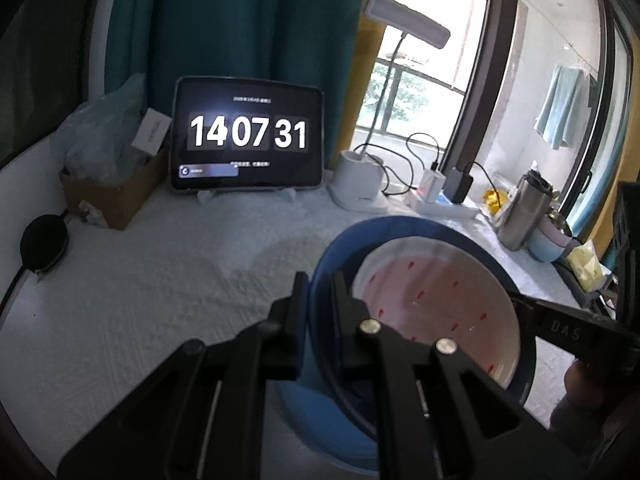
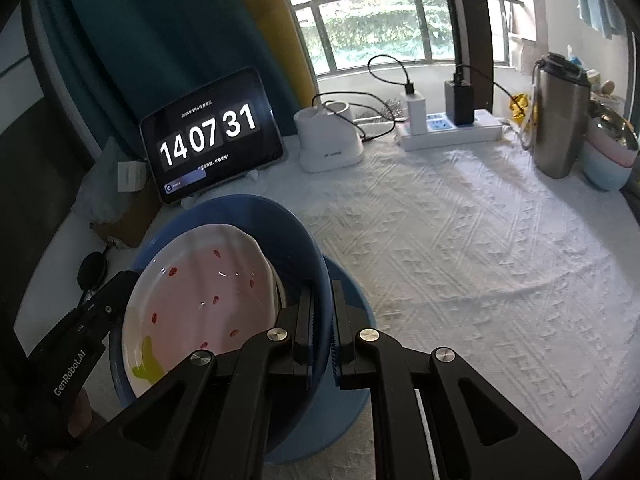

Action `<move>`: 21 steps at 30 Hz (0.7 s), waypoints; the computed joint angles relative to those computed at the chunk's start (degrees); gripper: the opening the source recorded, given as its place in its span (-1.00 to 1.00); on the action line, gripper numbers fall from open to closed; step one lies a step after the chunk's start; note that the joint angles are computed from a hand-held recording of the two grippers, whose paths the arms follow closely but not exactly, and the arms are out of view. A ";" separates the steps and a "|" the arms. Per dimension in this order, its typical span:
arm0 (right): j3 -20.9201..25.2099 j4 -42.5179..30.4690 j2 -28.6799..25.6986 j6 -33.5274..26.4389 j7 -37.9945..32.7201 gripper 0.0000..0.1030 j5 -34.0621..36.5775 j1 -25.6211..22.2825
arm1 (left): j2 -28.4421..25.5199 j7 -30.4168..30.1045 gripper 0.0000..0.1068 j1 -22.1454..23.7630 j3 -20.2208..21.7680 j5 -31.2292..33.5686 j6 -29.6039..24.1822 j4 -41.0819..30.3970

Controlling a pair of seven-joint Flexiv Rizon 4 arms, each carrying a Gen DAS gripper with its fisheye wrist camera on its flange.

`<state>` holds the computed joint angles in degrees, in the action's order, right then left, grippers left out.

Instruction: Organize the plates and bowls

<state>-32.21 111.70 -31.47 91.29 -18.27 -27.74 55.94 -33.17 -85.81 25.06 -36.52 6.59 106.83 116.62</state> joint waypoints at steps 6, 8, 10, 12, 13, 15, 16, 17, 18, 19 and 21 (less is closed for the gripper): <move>4.28 -1.85 -0.73 -1.09 -0.19 -0.80 0.03 -3.71 | -0.42 0.55 -0.85 -1.14 1.23 -0.41 -0.17 -0.85; 5.74 -2.26 -0.78 -1.62 -0.21 -0.80 -0.14 -5.07 | -0.47 0.88 -0.84 -2.06 2.02 -0.53 -0.20 -1.32; 5.47 -2.31 -0.76 -2.13 0.39 -0.79 -0.93 -5.03 | -0.11 1.22 -0.81 -4.11 4.01 -1.10 -0.27 -1.78; 5.64 -2.34 -0.67 -2.45 0.95 -0.79 -1.80 -5.35 | 0.12 1.47 -0.80 -5.59 5.48 -1.47 0.07 -1.98; 5.62 -2.17 -0.60 -2.36 1.29 -0.79 -2.25 -5.50 | 0.18 1.51 -0.80 -6.21 6.04 -1.61 0.22 -2.07; 5.89 -1.94 -0.47 -2.12 1.67 -0.78 -2.94 -6.00 | 0.10 1.59 -0.79 -6.41 6.05 -1.60 0.19 -2.22; 6.00 -1.90 -0.39 -2.17 1.78 -0.78 -3.26 -6.18 | 0.07 1.66 -0.79 -6.61 6.21 -1.63 0.21 -2.33; 6.26 -1.88 -0.29 -2.30 1.79 -0.78 -3.58 -6.48 | 0.14 1.72 -0.79 -7.06 6.62 -1.71 0.26 -2.38; 6.59 -1.92 -0.19 -2.47 1.80 -0.78 -3.89 -6.82 | 0.24 1.75 -0.79 -7.44 7.00 -1.82 0.28 -2.42; 6.88 -1.88 -0.13 -2.42 1.91 -0.78 -4.18 -7.18 | 0.32 1.74 -0.78 -7.76 7.30 -1.89 0.41 -2.37; 6.83 -1.59 -0.07 -1.89 2.33 -0.78 -4.70 -7.40 | 0.41 1.79 -0.78 -8.77 8.37 -1.92 1.02 -2.38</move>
<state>-25.39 110.11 -31.54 89.40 -15.94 -32.44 48.54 -32.76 -84.02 16.29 -28.15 4.67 107.84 114.24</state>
